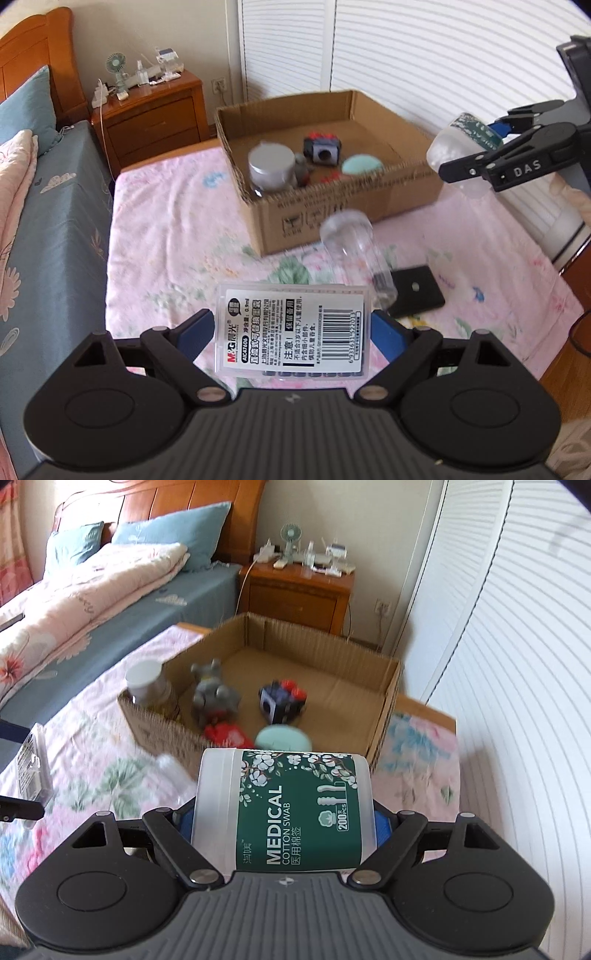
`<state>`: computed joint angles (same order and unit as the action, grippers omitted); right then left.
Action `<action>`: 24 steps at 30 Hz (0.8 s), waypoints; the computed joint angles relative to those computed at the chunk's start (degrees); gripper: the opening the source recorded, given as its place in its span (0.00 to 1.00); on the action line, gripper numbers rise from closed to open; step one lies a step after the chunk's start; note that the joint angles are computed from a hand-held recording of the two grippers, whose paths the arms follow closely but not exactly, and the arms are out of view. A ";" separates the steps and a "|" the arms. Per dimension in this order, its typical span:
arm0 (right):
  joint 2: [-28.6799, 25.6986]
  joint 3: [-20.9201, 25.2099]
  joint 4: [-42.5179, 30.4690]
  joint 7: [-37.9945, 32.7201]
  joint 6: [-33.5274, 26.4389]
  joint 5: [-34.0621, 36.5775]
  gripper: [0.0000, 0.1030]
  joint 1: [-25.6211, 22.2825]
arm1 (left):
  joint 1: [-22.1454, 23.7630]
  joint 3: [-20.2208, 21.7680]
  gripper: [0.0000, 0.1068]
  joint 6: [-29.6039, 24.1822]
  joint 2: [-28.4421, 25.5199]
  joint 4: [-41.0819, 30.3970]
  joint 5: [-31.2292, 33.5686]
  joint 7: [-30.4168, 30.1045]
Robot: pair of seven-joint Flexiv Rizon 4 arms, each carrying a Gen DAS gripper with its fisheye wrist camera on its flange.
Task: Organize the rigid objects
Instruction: 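Carry both items over the box and open both grippers to drop them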
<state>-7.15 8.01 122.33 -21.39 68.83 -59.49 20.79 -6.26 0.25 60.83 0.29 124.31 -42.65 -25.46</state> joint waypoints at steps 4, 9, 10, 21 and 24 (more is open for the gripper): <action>-2.04 -0.79 -2.84 -1.41 0.23 0.79 0.84 0.05 | 0.18 -0.30 0.84 0.05 -0.69 -2.30 -0.95 1.08; -4.89 -2.30 -6.42 -2.63 0.36 1.53 0.84 0.55 | 0.03 -1.60 0.84 2.11 -2.79 -6.40 -3.75 3.46; -5.48 -2.57 -7.10 -2.81 0.38 1.89 0.84 0.67 | 0.04 -1.95 0.84 2.48 -3.52 -7.54 -4.08 3.81; -12.48 -5.57 -15.49 -9.70 -3.34 9.40 0.84 2.16 | 1.12 -5.89 0.84 2.11 -15.27 -23.57 5.40 -3.75; -14.47 -6.18 -17.92 -11.05 -3.61 11.92 0.84 1.98 | 1.08 -6.59 0.84 1.30 -18.46 -27.83 8.79 -6.68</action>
